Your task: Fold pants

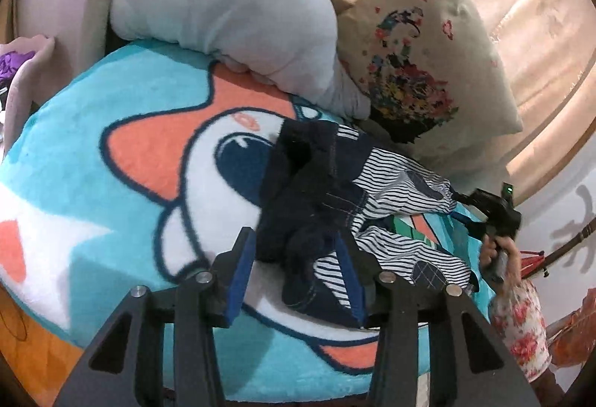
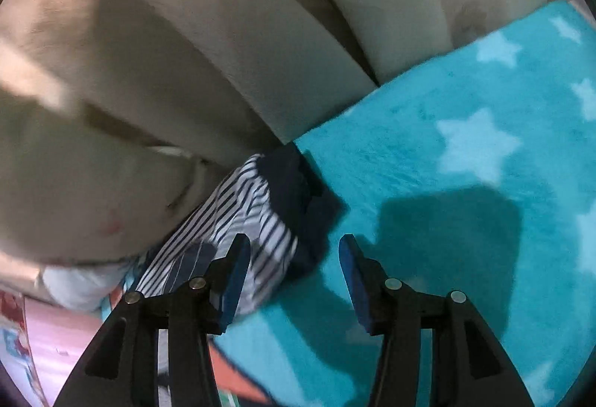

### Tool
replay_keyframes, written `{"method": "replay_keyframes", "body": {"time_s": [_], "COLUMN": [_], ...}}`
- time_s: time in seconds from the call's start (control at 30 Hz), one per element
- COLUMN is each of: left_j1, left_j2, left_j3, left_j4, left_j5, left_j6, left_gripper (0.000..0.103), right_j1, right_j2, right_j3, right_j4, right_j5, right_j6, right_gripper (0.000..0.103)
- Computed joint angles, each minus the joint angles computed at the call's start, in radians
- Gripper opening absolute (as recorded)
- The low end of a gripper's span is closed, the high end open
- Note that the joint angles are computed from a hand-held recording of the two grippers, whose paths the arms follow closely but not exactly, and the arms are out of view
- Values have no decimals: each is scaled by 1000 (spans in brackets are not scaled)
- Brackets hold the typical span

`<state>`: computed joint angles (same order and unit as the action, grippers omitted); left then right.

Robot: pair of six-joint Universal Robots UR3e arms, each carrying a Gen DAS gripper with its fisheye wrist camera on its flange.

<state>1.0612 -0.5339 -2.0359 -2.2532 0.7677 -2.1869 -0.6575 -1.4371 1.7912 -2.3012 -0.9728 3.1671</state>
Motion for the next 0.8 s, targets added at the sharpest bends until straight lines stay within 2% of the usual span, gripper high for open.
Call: {"method": "replay_keyframes", "body": {"time_s": [0.03,0.07,0.13,0.3,0.47,0.57,0.63,0.67,0.73,0.8], "left_j1": [-33,-55,-112,-208,-335,-453,-551,-598,-708,-783], "left_j2": [-7,-12,-26,-61,-102,-171,-247,-289,-412,-527], "left_j3": [-14,-22,-49,-90,-104,-105,-97,-91,-67,-41], "left_j4": [52,85,179,324,480,665,834,917,1106,1229], "left_j5": [-1,-1,0,-6,-13,2,44,64,128,169], "left_j6": [-41,-66,-135,-249,-374,-497,-608,-654,-762,-832], "left_gripper": [45,45,45,46,50,51,52,53,60,60], "right_j1": [0,1,1,-77,-204,-234,-266,-292,-355,-421], "right_j2": [19,28,-6,-234,-463,-471,-494,-527,-614,-747], "right_j3": [-4,2,43,180,282,335,351,368,385,417], "right_j4": [-13,-33,-78,-4,238,248,271,285,346,403], "right_j5": [16,36,30,58,97,65,55,61,84,107], "right_j6": [7,3,0,-83,-255,-292,-323,-339,-368,-386], "right_gripper": [19,13,11,11,12,16,19,22,35,39]}}
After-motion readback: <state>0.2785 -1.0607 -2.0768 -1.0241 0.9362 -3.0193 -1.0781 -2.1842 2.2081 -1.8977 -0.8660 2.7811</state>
